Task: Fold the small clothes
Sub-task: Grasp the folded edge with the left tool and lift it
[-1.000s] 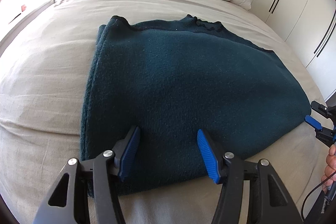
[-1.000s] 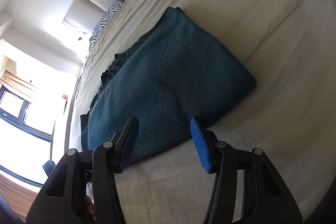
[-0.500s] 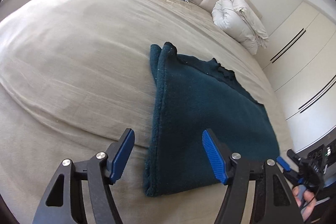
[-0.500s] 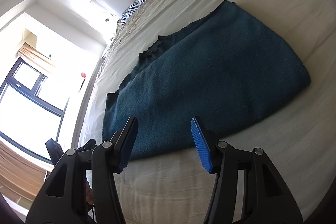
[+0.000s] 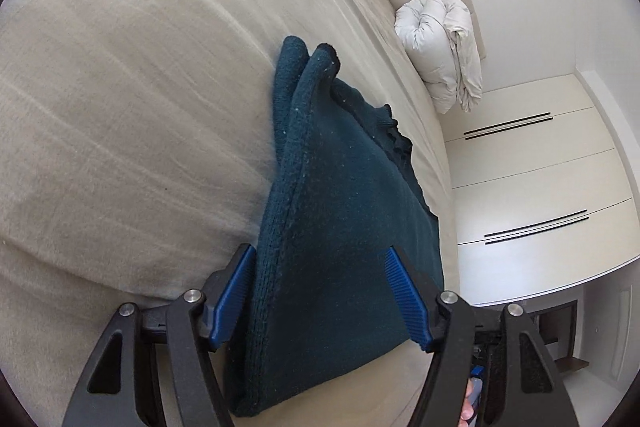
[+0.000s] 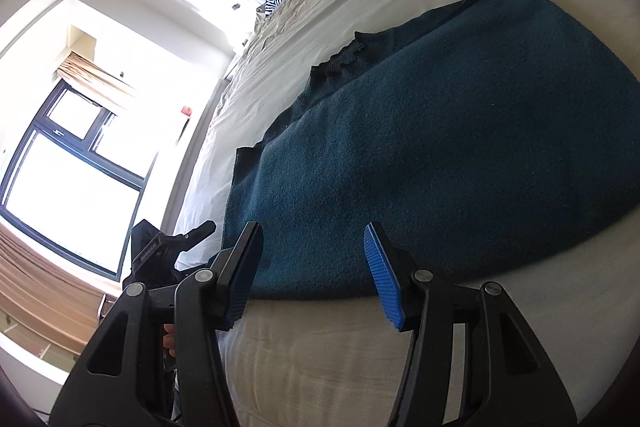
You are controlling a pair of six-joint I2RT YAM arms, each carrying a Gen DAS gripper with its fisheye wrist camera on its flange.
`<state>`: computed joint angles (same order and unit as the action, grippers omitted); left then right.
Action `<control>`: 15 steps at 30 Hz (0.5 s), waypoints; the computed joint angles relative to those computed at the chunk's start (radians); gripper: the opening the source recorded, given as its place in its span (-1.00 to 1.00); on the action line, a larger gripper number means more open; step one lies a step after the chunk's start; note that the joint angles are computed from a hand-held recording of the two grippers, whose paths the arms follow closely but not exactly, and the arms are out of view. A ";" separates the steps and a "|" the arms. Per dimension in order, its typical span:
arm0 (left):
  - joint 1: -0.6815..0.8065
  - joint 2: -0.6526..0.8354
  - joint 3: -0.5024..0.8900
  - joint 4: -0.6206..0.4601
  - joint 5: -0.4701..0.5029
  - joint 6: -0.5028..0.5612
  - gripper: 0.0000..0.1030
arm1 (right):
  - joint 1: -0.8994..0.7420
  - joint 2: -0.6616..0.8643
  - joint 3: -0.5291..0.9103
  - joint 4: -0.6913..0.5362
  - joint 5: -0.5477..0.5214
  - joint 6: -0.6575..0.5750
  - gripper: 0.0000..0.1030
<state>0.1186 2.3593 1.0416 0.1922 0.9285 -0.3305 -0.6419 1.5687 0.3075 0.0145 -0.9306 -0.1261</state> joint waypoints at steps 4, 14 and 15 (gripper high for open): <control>-0.011 0.021 0.050 -0.061 0.040 -0.017 0.33 | 0.116 0.009 0.019 0.079 0.026 0.112 0.00; -0.031 0.081 0.101 -0.077 0.067 -0.052 -0.39 | 0.393 0.197 0.148 0.290 0.118 0.379 0.00; -0.023 0.086 0.099 -0.073 0.070 -0.051 -0.44 | 0.419 0.211 0.161 0.305 0.127 0.401 0.00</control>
